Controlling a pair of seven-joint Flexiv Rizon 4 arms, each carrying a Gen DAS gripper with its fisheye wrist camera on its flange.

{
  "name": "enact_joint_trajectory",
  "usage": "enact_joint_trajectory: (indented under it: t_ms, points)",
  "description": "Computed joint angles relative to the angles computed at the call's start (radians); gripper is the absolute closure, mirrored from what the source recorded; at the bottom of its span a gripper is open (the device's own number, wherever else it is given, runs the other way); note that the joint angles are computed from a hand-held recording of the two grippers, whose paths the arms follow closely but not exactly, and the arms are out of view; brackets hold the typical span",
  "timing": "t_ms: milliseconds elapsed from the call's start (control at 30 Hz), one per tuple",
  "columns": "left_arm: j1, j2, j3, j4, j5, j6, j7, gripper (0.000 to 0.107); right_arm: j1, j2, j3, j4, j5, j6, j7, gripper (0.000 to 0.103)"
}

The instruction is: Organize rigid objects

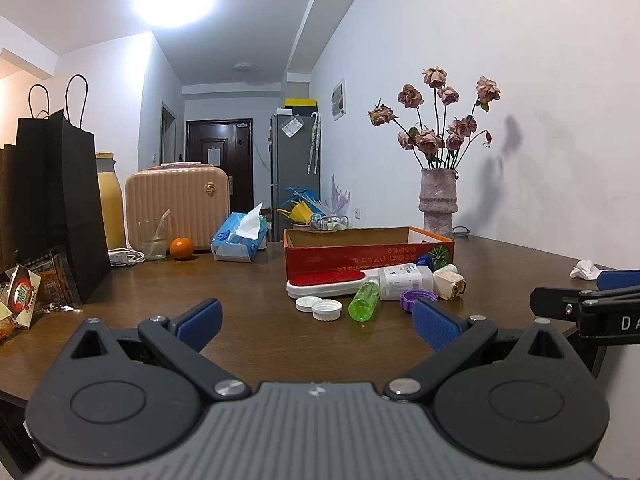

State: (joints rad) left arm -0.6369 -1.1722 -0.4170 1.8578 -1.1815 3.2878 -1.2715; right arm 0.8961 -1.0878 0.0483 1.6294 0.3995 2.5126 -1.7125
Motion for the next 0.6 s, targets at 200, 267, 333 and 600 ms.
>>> enact_joint_trajectory:
  t_ms: [200, 267, 333, 600]
  points:
    - [0.016, 0.007, 0.001, 0.015, 0.022, -0.049, -0.01, 0.004, -0.001, -0.014, -0.005, -0.018, 0.005, -0.019, 0.001, 0.0]
    - [0.016, 0.009, 0.009, 0.013, 0.028, -0.062, -0.002, 0.004, -0.004, -0.02, -0.008, -0.032, 0.012, -0.033, 0.006, 0.0]
    - [0.013, 0.005, 0.018, -0.001, 0.022, -0.064, 0.014, 0.004, -0.005, -0.027, -0.013, -0.045, 0.016, -0.034, 0.008, 0.0]
    - [0.052, 0.001, 0.036, -0.058, 0.035, -0.105, 0.056, 0.004, -0.013, -0.071, -0.05, -0.155, 0.01, -0.109, -0.004, 0.0]
